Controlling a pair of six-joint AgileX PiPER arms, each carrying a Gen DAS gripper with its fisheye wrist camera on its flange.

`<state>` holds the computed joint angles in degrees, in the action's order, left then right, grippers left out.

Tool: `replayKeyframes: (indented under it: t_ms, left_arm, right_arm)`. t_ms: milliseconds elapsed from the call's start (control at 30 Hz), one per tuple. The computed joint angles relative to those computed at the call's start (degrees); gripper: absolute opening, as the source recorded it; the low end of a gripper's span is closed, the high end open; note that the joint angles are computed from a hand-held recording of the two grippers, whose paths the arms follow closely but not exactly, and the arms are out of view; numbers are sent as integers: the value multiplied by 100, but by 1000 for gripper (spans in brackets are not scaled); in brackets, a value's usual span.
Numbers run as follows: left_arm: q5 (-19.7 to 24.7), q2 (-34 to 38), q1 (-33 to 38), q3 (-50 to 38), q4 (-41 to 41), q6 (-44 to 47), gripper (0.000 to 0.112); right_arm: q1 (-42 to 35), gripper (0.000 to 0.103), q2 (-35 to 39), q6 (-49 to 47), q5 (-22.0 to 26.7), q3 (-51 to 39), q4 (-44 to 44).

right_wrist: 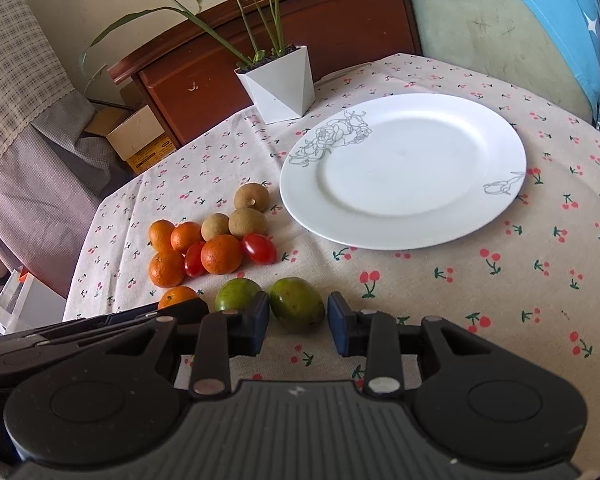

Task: Organize fruits
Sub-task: 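Grasp a mandarin orange with the left gripper while the right holds the lime, then carry the orange and lime onto the white plate and open both grippers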

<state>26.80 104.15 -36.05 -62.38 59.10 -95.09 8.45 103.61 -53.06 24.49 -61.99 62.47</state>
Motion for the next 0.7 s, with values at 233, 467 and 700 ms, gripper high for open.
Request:
replayKeyframes:
  t_ms: [233,467,700]
  left_arm:
    - [-54,-158,42,120,48,-255,29]
    - [70,-340,-78,107,447,-578,29]
    - [-191,-356,-29,-226,249,-123,29]
  right_arm:
    - [-48,30,-78,-164,20,69,198]
    - [-199,30,-276,-660,87,146,877]
    - [-456,30,-391,-504,283,-20,890]
